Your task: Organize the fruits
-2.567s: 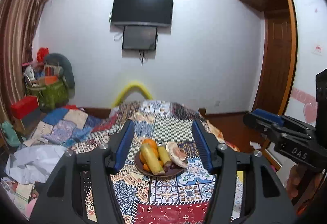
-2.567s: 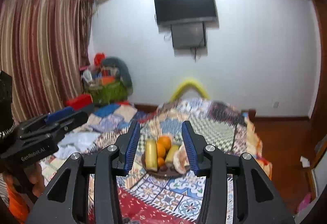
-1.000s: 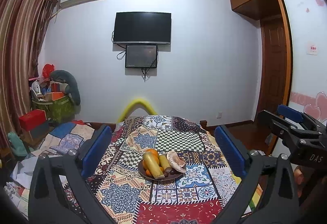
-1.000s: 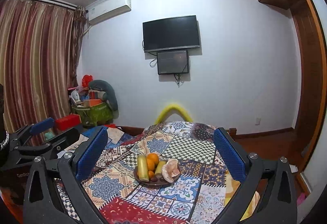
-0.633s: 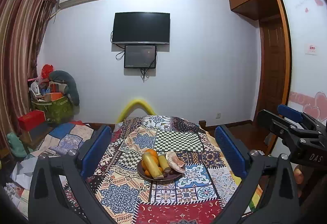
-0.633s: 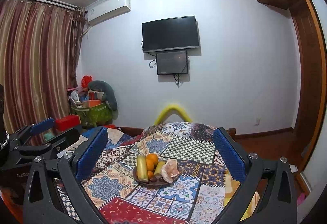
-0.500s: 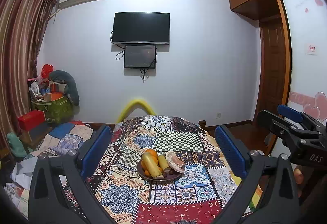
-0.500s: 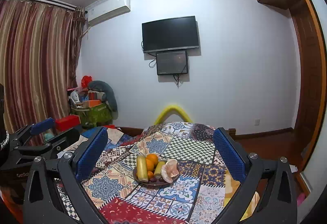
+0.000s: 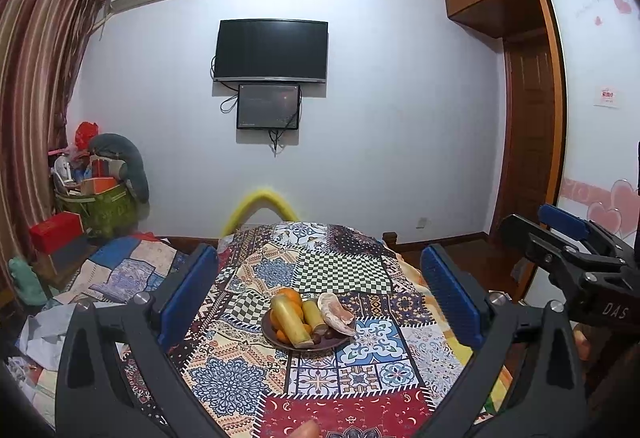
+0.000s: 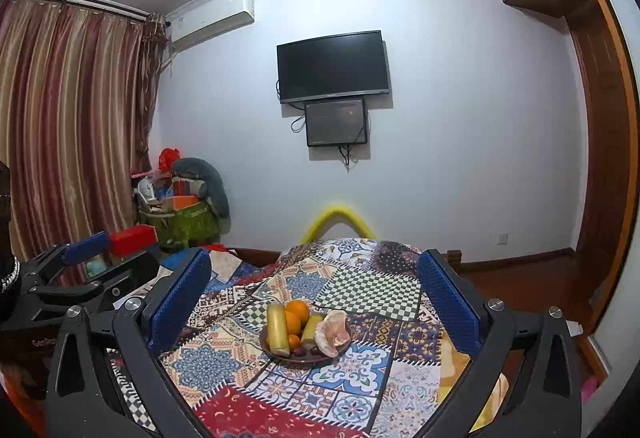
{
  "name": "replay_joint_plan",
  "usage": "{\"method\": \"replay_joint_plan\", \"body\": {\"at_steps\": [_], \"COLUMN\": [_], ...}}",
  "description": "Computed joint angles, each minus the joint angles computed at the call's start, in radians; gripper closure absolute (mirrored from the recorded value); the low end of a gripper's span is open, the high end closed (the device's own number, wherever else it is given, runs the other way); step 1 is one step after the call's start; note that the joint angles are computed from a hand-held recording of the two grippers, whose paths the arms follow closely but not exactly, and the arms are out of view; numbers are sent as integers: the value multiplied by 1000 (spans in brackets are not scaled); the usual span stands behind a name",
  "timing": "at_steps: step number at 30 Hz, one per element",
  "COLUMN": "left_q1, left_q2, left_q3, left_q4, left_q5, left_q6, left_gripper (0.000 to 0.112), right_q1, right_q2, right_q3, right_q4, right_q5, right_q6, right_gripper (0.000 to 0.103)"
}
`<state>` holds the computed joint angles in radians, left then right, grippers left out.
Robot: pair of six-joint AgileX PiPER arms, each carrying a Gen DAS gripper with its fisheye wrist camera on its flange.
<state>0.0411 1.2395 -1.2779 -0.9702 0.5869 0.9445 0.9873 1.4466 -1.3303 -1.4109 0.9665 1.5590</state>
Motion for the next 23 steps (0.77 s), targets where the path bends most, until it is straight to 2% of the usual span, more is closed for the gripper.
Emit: {"method": "replay_joint_plan", "body": {"at_steps": [23], "left_q1": [17], "left_q2": [25], "left_q3": [-7], "left_q4": [-33], "left_q5": [27], "left_q6": [23], "left_gripper": [10], "right_q1": [-13], "right_q2": [5], "right_q3": [-1], "right_q4": [18], "right_q5": [-10], "right_q6": [-4], "right_gripper": [0]}}
